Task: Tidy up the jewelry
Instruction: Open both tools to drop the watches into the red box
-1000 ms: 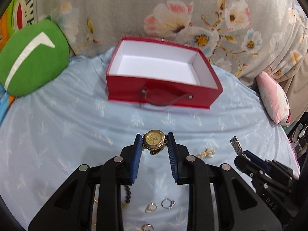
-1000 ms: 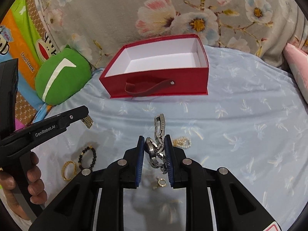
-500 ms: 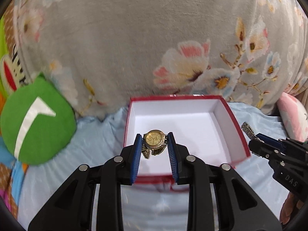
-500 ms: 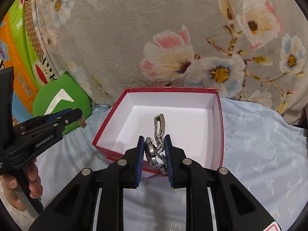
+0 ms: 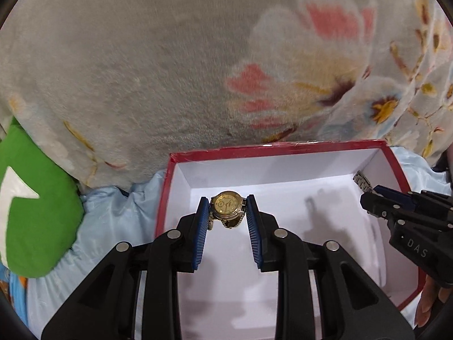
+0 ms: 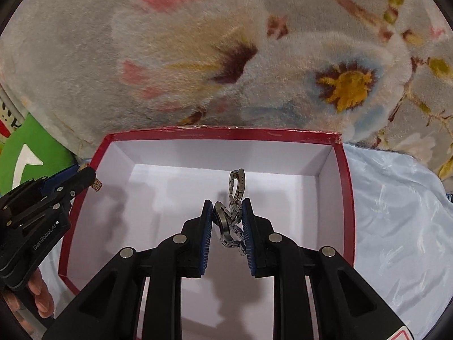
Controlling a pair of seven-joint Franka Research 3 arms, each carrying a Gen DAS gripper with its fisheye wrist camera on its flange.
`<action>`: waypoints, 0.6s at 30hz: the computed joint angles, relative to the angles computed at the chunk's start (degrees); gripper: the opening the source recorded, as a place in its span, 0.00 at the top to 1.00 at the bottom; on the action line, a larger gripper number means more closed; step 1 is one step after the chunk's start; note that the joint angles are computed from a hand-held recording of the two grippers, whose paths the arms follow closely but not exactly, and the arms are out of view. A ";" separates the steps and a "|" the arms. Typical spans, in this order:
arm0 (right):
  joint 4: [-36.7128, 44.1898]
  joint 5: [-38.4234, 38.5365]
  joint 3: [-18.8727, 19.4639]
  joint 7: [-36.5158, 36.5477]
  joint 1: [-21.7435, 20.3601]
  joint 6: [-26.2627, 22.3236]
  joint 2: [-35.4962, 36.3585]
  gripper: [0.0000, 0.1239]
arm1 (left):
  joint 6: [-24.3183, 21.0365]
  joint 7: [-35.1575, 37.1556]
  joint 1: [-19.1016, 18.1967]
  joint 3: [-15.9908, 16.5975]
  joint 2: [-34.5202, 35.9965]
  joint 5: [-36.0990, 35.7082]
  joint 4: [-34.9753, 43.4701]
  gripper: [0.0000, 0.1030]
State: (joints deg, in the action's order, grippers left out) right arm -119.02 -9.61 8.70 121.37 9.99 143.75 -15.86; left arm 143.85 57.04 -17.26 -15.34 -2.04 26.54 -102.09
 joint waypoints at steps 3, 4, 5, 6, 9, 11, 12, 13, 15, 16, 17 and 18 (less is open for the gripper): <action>-0.08 -0.10 -0.29 -0.23 -0.11 0.50 0.84 0.84 | 0.25 -0.28 -0.06 0.16 2.02 -1.43 0.83 0.74; -0.38 -0.84 -0.15 0.07 -0.31 1.09 0.74 0.84 | 0.02 -0.65 -0.15 0.19 2.53 -0.80 1.12 0.74; -0.54 -1.49 -0.02 0.13 -0.43 1.41 0.62 0.83 | -0.30 -2.43 -0.34 0.18 3.05 1.47 1.38 0.74; -0.50 -1.63 -0.13 -0.25 -0.43 1.48 0.70 0.83 | -0.05 -3.37 -0.45 0.28 3.26 2.72 1.39 0.74; -0.95 -2.28 -0.11 -0.25 -0.66 2.18 0.30 0.83 | -0.10 -5.97 -0.55 0.63 3.38 4.71 1.38 0.56; -1.73 -1.91 -0.23 -0.30 -0.68 2.83 -0.42 0.82 | 1.11 -8.06 -0.32 0.91 2.61 5.58 0.36 0.41; -2.27 -1.80 -0.19 -0.24 -0.75 3.20 -0.86 0.81 | 1.55 -8.49 -0.15 1.00 2.14 5.48 -0.14 0.40; -2.78 -1.51 -0.18 -0.37 -0.75 3.42 -1.32 0.81 | 1.94 -7.97 0.05 1.05 1.82 4.53 -0.51 0.40; -3.97 -1.45 0.11 -0.35 -1.00 3.85 -2.50 0.80 | 2.17 -7.33 0.41 1.10 0.86 3.04 -1.46 0.40; -4.38 -1.68 0.44 -0.23 -1.21 3.97 -2.98 0.80 | 2.69 -7.15 0.60 1.13 0.05 2.55 -2.38 0.40; -5.16 -1.72 0.66 -0.27 -1.27 4.17 -3.91 0.80 | 3.28 -6.91 0.83 1.17 -1.16 2.28 -3.74 0.40; -5.98 -1.78 0.96 -0.15 -1.41 4.41 -4.85 0.80 | 3.68 -6.74 1.06 1.13 -2.33 2.20 -5.01 0.40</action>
State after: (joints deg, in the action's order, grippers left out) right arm -125.00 -11.40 9.66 121.22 8.58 148.16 -20.71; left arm 147.53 50.30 -16.20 -14.21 -4.37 28.73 -107.10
